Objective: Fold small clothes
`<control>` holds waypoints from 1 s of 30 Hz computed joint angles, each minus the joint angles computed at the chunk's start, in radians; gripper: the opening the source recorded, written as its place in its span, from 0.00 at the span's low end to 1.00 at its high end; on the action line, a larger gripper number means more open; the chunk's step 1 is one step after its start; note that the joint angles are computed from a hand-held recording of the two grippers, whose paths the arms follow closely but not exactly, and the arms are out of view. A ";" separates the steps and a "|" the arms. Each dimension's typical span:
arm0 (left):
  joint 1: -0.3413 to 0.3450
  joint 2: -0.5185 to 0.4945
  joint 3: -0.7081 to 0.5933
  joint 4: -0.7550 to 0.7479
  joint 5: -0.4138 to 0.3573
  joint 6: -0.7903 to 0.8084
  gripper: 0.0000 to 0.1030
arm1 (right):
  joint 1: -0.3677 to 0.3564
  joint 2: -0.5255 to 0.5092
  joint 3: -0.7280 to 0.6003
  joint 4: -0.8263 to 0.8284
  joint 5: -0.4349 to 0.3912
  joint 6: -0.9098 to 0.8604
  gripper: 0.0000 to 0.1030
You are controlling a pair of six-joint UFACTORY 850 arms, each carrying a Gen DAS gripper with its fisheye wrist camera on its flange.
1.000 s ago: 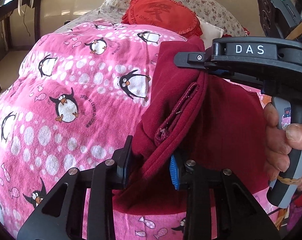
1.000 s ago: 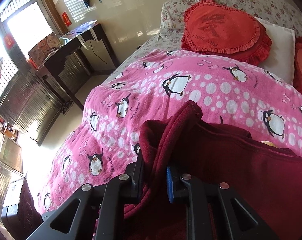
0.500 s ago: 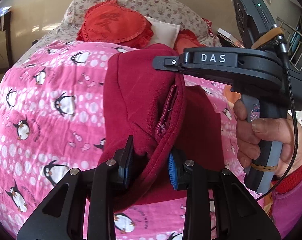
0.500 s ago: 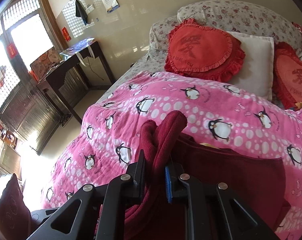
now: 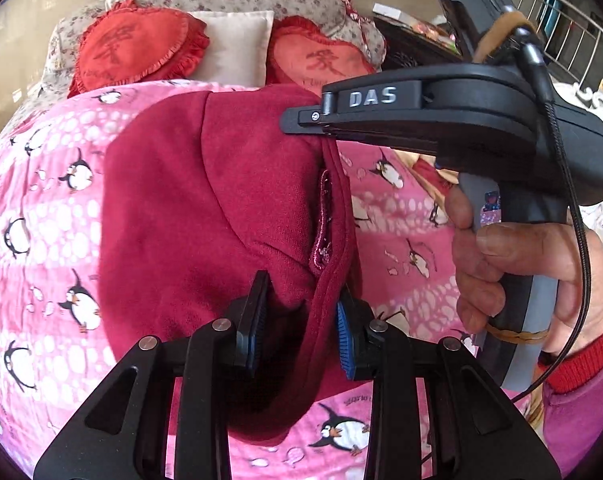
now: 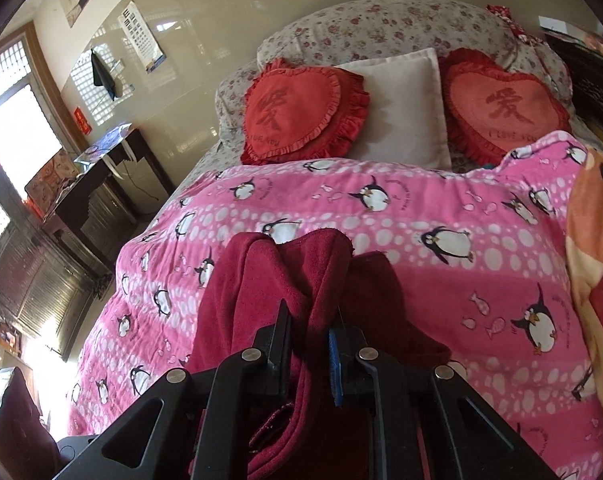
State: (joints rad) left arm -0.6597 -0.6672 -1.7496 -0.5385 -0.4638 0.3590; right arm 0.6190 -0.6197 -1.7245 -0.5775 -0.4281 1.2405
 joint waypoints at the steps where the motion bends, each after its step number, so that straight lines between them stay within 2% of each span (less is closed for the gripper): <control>1: -0.007 -0.015 -0.018 0.025 -0.011 -0.025 0.28 | 0.003 -0.013 -0.009 -0.023 -0.029 0.010 0.14; 3: -0.020 -0.036 -0.046 0.087 -0.029 -0.095 0.28 | 0.001 -0.033 -0.015 -0.028 -0.071 0.007 0.14; 6: -0.027 -0.039 -0.054 0.093 -0.056 -0.108 0.34 | -0.018 -0.021 0.042 -0.016 -0.005 0.061 0.14; 8: -0.020 -0.024 -0.042 -0.005 -0.099 -0.008 0.39 | -0.030 0.008 0.093 -0.002 0.054 0.097 0.15; 10: -0.009 0.021 0.003 -0.072 -0.122 0.098 0.42 | -0.025 0.029 0.104 -0.016 0.009 0.130 0.24; 12: -0.004 0.079 0.067 -0.056 -0.082 0.149 0.42 | -0.016 0.073 0.139 -0.069 0.000 0.176 0.25; 14: 0.004 0.129 0.126 -0.012 -0.031 0.164 0.42 | 0.000 0.127 0.183 -0.123 0.040 0.207 0.25; 16: 0.011 0.164 0.174 0.080 0.026 0.111 0.42 | 0.024 0.164 0.212 -0.165 0.091 0.217 0.25; 18: 0.020 0.169 0.194 0.187 0.057 0.008 0.42 | 0.050 0.167 0.207 -0.130 0.113 0.156 0.25; 21: 0.044 0.137 0.178 0.220 0.016 -0.085 0.42 | 0.078 0.127 0.168 0.030 0.138 -0.030 0.25; 23: 0.052 0.117 0.176 0.247 0.009 -0.125 0.42 | 0.091 0.089 0.131 0.158 0.121 -0.182 0.25; 25: 0.048 0.101 0.175 0.293 0.008 -0.174 0.42 | 0.111 0.057 0.103 0.178 0.054 -0.227 0.25; 27: 0.049 0.084 0.170 0.280 -0.013 -0.180 0.42 | 0.130 0.041 0.101 0.124 -0.035 -0.201 0.25; 28: 0.048 0.074 0.168 0.264 -0.016 -0.176 0.42 | 0.142 0.033 0.106 0.063 -0.111 -0.158 0.25; 29: 0.050 0.066 0.167 0.239 -0.019 -0.157 0.42 | 0.143 0.034 0.129 0.023 -0.146 -0.131 0.25; 30: 0.048 0.062 0.167 0.237 -0.024 -0.155 0.42 | 0.138 0.044 0.162 0.025 -0.138 -0.112 0.25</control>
